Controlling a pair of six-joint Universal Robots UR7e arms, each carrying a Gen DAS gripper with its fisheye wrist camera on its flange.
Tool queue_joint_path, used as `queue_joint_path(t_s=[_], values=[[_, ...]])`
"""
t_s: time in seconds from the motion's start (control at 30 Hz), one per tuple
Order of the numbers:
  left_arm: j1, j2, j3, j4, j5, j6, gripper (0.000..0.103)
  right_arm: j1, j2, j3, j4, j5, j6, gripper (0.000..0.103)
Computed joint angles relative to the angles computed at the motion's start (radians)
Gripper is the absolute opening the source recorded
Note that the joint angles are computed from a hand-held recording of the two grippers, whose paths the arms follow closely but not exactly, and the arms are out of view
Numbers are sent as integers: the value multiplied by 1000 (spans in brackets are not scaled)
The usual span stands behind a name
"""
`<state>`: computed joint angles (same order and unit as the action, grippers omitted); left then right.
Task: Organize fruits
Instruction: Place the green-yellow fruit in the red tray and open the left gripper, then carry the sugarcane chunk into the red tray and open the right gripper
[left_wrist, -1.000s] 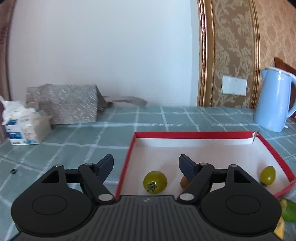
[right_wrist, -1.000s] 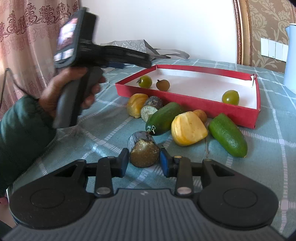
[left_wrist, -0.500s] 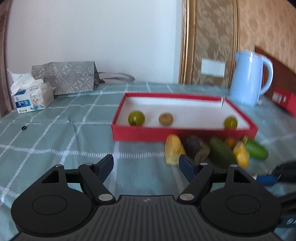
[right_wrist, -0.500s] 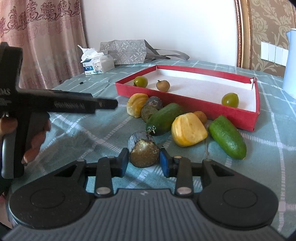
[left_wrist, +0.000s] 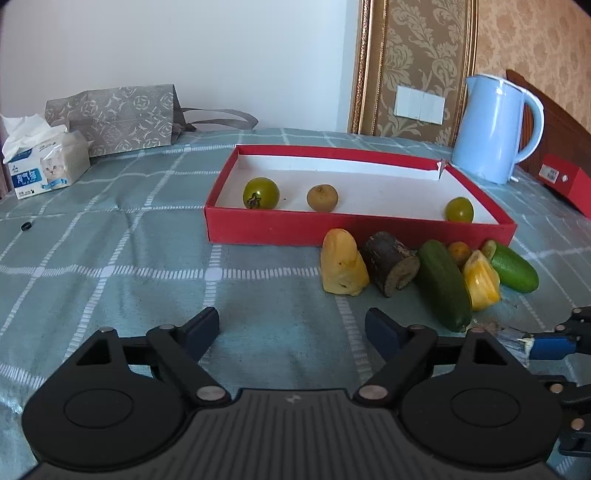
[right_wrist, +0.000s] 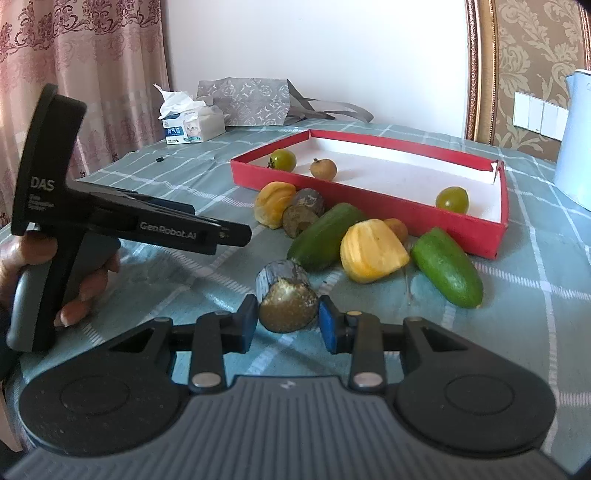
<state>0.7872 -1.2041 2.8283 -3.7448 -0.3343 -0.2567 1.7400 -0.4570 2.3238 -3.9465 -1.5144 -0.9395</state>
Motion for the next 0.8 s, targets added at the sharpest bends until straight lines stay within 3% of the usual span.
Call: queue_joint_path(t_s=[0.4,0.8], values=[[13,-21,-21,93,-23,8,103,-4,-103,46,1,65,31,31],[11,-22,-23,123,-12,-5,103,67,-65,-164,-10,-14,61,31]])
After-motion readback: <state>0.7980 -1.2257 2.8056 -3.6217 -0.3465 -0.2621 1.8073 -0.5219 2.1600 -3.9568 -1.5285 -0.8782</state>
